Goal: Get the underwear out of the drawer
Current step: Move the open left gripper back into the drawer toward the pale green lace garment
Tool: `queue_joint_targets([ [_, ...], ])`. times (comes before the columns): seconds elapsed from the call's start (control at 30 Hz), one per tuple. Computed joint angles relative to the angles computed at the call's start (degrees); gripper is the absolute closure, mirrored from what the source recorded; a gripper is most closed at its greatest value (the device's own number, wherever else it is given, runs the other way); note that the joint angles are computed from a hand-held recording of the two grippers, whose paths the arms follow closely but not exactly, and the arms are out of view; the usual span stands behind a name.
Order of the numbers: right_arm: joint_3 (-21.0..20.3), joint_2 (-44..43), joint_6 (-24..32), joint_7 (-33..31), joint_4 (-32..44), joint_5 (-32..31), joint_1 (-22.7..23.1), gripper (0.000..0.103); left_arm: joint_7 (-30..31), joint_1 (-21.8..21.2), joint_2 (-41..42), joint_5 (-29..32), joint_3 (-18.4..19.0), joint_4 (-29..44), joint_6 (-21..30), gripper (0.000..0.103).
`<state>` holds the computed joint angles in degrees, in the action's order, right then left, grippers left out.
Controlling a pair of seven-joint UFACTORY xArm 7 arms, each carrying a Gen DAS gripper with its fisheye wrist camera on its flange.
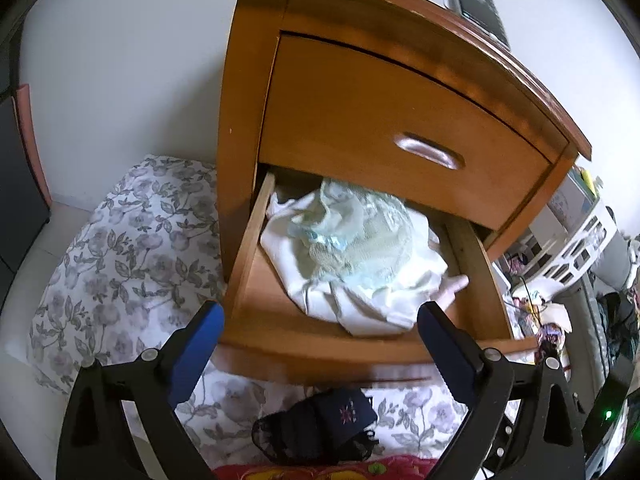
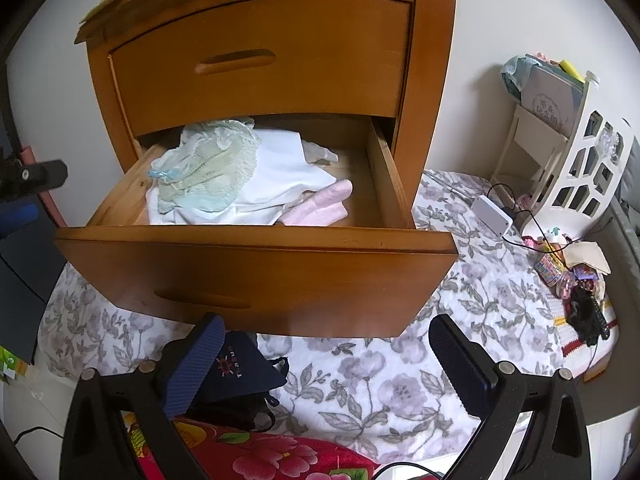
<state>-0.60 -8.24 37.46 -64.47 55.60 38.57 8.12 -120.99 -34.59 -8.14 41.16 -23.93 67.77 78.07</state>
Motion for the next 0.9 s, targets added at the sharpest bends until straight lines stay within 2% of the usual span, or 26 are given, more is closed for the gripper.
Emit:
queue_joint_targets([
  [0.13,0.32,1.45,-0.37,0.81,0.92,-0.71,-0.15,0.000,2.18,1.62,-1.93,0.39,1.55,-1.89,-1.64,0.005],
  [0.2,0.57,2.07,-0.58,1.21,1.31,-1.02,-0.28,0.000,2.78,2.83,-2.89,1.20,1.83,-2.97,-3.05,0.000],
  [0.3,0.93,2.89,-0.89,1.62,1.79,-1.31,-0.47,0.000,3.92,4.78,-3.76,2.34,2.13,-4.12,-4.80,0.000],
  [0.4,1.28,3.54,-1.06,1.93,2.18,-1.71,-0.65,0.000,5.65,6.79,-4.98,2.43,3.04,-5.85,-9.07,0.000],
  [0.63,1.96,4.82,-1.37,2.40,2.97,-2.40,-0.97,0.000,15.41,10.54,-2.62,-6.85,6.41,-4.82,-12.88,0.000],
  [0.9,2.47,5.91,-1.65,2.83,3.60,-2.93,-1.22,0.000,18.67,13.85,-2.30,-14.27,8.99,-9.16,-23.70,0.000],
])
